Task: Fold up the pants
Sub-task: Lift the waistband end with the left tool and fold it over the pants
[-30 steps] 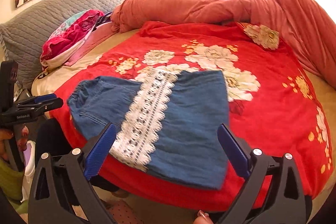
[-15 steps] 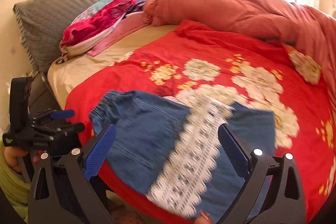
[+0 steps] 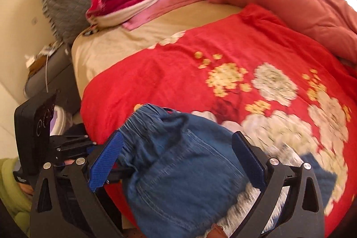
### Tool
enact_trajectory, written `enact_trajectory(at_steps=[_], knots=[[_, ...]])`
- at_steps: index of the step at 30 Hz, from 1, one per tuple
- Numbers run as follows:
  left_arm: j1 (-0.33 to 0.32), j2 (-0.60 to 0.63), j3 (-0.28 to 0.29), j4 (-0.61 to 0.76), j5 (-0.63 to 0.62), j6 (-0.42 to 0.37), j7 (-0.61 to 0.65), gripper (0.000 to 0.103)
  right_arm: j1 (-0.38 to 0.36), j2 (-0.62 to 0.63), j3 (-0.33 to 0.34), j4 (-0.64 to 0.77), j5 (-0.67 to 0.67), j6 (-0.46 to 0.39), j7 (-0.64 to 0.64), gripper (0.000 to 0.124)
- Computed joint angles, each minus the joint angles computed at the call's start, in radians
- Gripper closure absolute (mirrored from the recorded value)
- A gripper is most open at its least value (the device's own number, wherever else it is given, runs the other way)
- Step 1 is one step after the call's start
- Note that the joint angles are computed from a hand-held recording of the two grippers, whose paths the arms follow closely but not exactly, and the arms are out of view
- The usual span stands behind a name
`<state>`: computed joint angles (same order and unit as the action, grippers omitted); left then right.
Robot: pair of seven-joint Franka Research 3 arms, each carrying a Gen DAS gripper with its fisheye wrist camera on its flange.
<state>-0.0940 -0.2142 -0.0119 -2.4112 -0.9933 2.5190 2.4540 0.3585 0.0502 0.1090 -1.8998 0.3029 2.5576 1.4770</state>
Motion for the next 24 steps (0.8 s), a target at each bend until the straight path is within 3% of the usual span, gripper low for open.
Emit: enact_trajectory(at_steps=[11, 12, 16, 21, 24], knots=[[0.016, 0.012, 0.002, 0.007, -0.020, -0.024, 0.029, 0.060, 0.008, 0.219, 0.012, 0.254, -0.006, -0.179, -0.135, 0.031], [0.017, 0.013, 0.002, 0.008, -0.024, -0.026, 0.029, 0.060, 0.005, 0.235, 0.013, 0.271, 0.006, -0.194, -0.144, 0.034], [0.024, 0.020, 0.006, 0.015, -0.037, -0.043, 0.028, 0.060, -0.030, 0.283, 0.039, 0.310, 0.134, -0.262, -0.227, 0.070], [0.039, 0.018, 0.011, 0.020, -0.062, -0.082, 0.034, 0.056, -0.042, 0.208, 0.045, 0.197, 0.251, -0.158, -0.293, 0.084], [0.042, 0.012, 0.010, 0.019, -0.081, -0.095, 0.039, 0.047, -0.066, 0.141, 0.051, 0.126, 0.382, -0.114, -0.383, 0.089]])
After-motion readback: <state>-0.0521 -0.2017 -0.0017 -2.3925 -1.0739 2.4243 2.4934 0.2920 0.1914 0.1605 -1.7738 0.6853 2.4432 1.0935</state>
